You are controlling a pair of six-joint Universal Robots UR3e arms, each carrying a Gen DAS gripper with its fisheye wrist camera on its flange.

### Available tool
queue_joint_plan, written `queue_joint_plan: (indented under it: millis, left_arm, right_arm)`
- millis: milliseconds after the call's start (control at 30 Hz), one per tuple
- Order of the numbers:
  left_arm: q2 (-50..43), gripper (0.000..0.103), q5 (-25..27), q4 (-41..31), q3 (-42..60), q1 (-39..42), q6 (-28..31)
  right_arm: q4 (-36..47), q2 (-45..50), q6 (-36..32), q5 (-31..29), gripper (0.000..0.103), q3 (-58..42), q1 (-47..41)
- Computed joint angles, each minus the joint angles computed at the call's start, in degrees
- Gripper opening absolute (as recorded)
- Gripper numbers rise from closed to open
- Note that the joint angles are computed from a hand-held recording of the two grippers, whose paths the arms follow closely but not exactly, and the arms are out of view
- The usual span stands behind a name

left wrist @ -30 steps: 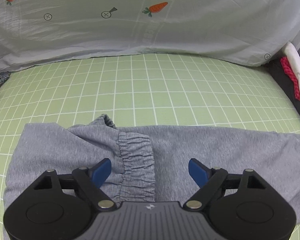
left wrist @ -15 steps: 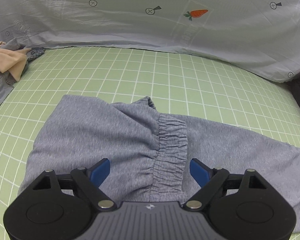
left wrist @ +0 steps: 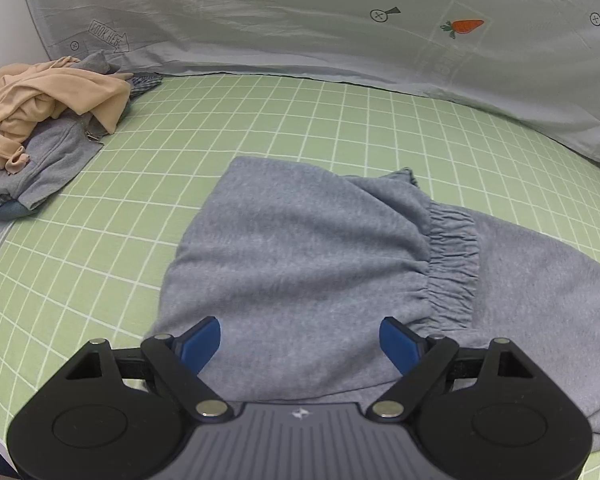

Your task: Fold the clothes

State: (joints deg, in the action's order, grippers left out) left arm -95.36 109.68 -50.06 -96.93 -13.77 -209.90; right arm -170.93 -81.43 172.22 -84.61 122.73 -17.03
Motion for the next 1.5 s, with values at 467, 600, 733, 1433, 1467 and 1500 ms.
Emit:
queue_joint_plan:
  millis: [467, 600, 733, 1433, 1467, 1500]
  left_arm:
    - [12.8, 0.087, -14.4, 9.9, -16.5, 20.7, 20.4]
    - [10.8, 0.087, -17.3, 11.2, -16.0, 24.5, 24.8]
    - [6.7, 0.087, -19.0, 12.0, -13.7, 26.3, 27.6]
    - [2.8, 0.092, -19.8, 11.7, -15.7, 26.8, 26.4]
    - [2.6, 0.093, -19.6, 11.8, -15.6, 26.7, 26.4]
    - [2.5, 0.094, -19.5, 11.8, -15.6, 26.6, 26.3]
  right_arm:
    - [4.0, 11.4, 11.5, -16.2, 0.011, -23.3, 31.8]
    - [10.4, 22.1, 15.3, -17.2, 0.011, -36.8, 41.0]
    - [19.7, 30.9, 17.5, -19.0, 0.013, -47.5, 46.0]
    - [14.4, 30.2, 32.4, -12.5, 0.034, -46.5, 36.3]
    - [15.2, 31.4, 31.5, -11.2, 0.016, -48.6, 36.2]
    - [16.3, 32.7, 30.7, -10.2, 0.007, -51.1, 36.3]
